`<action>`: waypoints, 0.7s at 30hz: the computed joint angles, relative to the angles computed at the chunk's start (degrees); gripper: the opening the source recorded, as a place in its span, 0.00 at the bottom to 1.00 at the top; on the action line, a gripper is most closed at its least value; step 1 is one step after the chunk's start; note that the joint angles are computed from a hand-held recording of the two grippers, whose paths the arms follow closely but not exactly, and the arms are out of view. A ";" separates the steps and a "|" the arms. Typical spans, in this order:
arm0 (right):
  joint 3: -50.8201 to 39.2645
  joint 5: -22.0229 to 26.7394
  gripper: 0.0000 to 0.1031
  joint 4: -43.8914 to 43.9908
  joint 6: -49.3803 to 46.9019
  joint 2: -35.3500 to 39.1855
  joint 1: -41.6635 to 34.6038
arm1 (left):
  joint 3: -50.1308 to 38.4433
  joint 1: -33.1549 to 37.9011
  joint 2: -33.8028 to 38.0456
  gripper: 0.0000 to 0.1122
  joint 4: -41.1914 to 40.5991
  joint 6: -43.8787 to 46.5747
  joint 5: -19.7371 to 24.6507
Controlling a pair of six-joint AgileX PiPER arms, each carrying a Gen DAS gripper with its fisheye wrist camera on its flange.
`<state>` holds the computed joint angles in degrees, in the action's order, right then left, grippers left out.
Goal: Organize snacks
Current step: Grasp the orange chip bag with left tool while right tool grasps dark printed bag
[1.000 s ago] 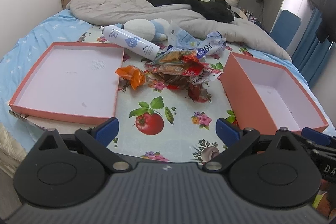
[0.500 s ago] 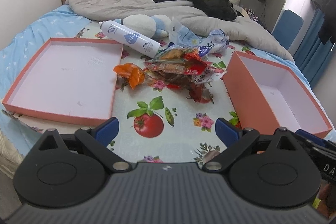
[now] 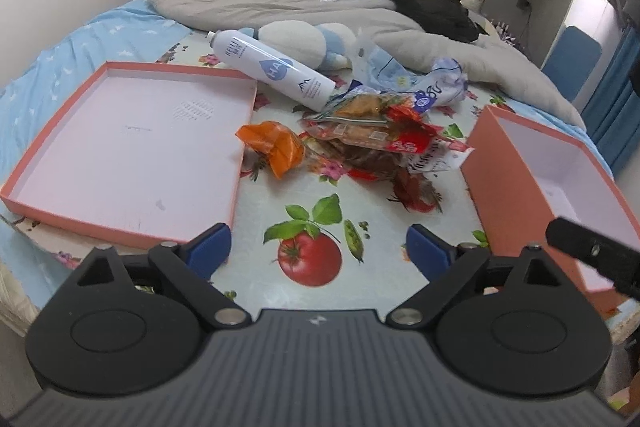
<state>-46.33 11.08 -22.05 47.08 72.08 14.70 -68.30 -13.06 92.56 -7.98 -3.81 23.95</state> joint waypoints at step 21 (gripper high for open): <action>-23.77 -0.33 0.36 50.55 -47.91 31.83 -8.61 | -35.83 0.33 33.49 0.76 9.02 -7.61 5.18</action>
